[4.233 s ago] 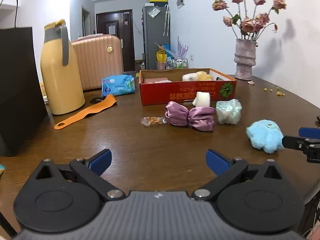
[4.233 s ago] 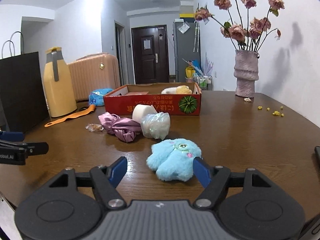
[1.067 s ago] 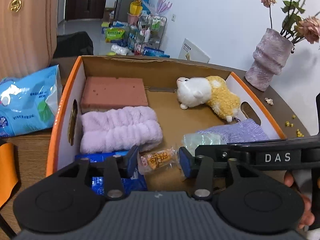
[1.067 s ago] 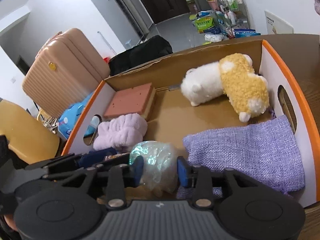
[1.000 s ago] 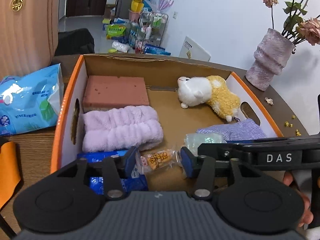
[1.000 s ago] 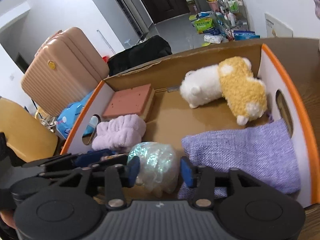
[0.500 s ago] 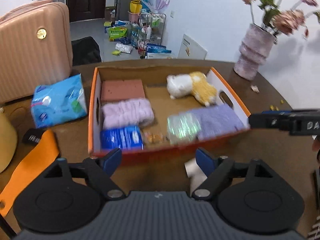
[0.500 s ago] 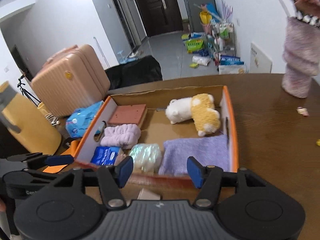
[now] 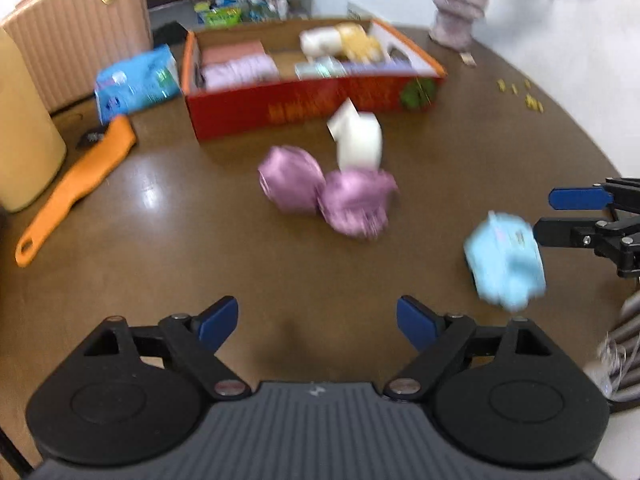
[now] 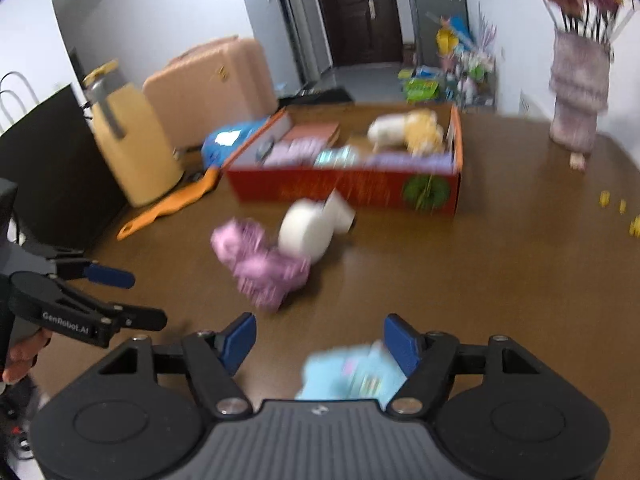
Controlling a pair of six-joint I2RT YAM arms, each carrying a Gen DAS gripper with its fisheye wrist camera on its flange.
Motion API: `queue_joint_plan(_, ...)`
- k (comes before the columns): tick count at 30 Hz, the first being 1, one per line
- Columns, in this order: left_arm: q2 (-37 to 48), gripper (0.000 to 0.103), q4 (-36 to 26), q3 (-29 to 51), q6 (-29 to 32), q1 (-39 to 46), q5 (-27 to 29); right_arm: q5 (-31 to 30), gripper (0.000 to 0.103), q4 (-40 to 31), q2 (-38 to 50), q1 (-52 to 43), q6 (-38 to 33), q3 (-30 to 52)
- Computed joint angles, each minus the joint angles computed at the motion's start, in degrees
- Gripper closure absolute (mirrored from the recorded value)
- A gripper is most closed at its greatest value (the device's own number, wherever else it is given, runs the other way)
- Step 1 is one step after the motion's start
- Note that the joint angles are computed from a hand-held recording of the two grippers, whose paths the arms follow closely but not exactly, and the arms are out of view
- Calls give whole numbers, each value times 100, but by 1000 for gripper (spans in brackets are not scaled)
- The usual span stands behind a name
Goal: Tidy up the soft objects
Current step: 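Withdraw both tools from the box back over the pile, then close the left tool on the white foam roll, then close the right tool on the small white foam wedge while the left tool holds the roll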
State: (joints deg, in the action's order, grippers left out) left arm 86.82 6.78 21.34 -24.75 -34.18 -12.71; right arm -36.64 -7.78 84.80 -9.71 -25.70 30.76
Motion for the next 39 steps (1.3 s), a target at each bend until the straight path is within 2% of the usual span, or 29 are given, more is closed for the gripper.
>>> queue_joint_plan(5, 125, 15, 73, -69, -256, -415, -124, 52, 33, -175, -170, -257, -300, -323)
queue_joint_plan(10, 178, 15, -437, 494, -42, -387, -132, 103, 33, -484, 11, -287, -412, -33)
queue_joint_plan(14, 528, 14, -785, 1323, 458, -126, -51, 199, 33, -1093, 711, -122, -364, 969)
queue_joint_plan(18, 1436, 14, -1149, 2544, 799, 172, -11, 676, 33, -1319, 1475, 218, 110, 2077)
queue_joint_plan(21, 2235, 15, -1248, 3436, 1139, 313, 40, 808, 33, -1632, 2085, 473, 471, 2984)
queue_joint_plan(26, 3419, 43, -1563, 4650, 1466, 628, 265, 1015, 33, -1976, 2949, 787, 973, 4268)
queue_joint_plan(27, 3604, 46, -1569, 4802, 1532, 687, 292, 1023, 33, -2053, 3103, 840, 1013, 4477)
queue_joint_plan(28, 3730, 57, -1555, 4900, 1599, 741, 335, 1019, 33, -2095, 3243, 888, 1045, 4641)
queue_joint_plan(29, 3831, 74, -1545, 4961, 1666, 794, 395, 1026, 33, -2169, 3408, 964, 1086, 4853)
queue_joint_plan(31, 3879, 74, -1434, 4925, 1786, 918, 513, 1037, 33, -2272, 3692, 1118, 1137, 5191)
queue_joint_plan(35, 3453, 74, -1125, 4429, 1974, 1151, 618, 1011, 34, -2465, 4305, 1485, 1284, 5885)
queue_joint_plan(37, 3257, 74, -1273, 4352, 2097, 1337, 716, 1032, 34, -2550, 4638, 1708, 1465, 6276)
queue_joint_plan(39, 3197, 74, -1592, 4457, 2189, 1523, 727, 1077, 39, -2659, 4931, 1932, 1642, 6655)
